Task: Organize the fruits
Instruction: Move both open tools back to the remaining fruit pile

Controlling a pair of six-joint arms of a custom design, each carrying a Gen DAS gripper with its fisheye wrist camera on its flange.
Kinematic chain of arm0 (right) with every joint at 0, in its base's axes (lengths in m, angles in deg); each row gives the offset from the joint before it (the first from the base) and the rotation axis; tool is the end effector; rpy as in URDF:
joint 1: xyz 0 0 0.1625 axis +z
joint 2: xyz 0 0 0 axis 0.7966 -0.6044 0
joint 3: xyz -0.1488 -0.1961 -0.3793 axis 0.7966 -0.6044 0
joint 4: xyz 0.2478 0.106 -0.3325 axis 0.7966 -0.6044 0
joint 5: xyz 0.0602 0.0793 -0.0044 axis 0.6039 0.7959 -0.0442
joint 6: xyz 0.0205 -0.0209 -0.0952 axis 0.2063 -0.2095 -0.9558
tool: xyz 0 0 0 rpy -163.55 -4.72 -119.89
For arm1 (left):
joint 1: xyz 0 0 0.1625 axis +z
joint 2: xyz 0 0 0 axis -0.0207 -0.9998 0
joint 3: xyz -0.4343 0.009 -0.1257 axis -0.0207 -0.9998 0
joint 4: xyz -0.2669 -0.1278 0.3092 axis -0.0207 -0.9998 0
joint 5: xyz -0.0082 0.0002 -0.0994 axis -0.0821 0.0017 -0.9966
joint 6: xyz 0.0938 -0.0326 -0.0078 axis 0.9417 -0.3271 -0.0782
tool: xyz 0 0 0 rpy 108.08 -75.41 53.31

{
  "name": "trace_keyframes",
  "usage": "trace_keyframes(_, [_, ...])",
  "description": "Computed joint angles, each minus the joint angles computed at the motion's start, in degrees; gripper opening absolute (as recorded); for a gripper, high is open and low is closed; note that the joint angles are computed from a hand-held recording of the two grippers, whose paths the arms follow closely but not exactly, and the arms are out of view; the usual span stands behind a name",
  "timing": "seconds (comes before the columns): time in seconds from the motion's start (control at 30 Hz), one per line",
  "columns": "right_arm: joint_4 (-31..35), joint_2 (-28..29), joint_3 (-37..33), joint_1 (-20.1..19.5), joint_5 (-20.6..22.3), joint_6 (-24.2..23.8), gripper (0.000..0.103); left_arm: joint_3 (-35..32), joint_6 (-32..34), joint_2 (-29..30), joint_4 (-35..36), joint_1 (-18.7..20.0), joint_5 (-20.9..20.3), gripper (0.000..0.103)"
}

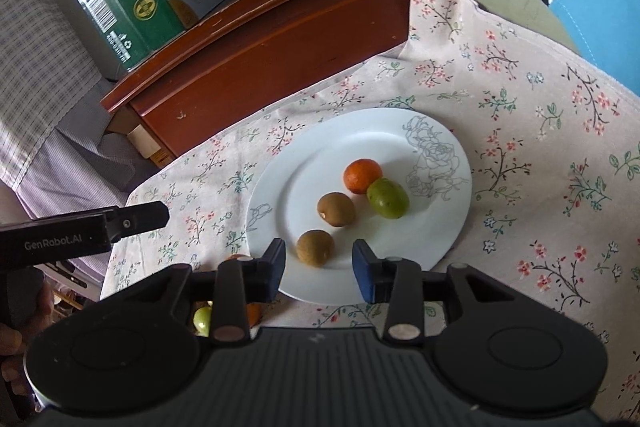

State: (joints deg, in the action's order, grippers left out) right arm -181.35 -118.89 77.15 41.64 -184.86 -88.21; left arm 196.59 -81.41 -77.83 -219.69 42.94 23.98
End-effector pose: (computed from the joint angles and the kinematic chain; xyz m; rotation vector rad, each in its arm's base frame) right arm 0.1268 -0.3869 0.1637 0.0228 -2.5679 1.0707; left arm -0.2209 -0.4650 0.1358 0.8238 2.3674 -0.7297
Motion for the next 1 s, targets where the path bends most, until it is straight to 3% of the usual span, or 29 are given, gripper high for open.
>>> trace_keyframes(0.37, [1.6,0.9,-0.3,2.9,-1.6,-1.6,0.042,2.4,-0.6,-3.9,3.1,-0.7,2.2,0.084])
trace_keyframes(0.67, [4.7,1.7,-0.6,4.3,-1.3,-1.9,0.042,3.4,0.7,-6.5,8.9,0.3,0.7,0.087])
trace_keyframes(1.0, [8.3,4.4,-1.0,5.3,0.4,-3.9,0.042,5.2,3.0,-9.0,10.8,3.1,-1.2,0.088])
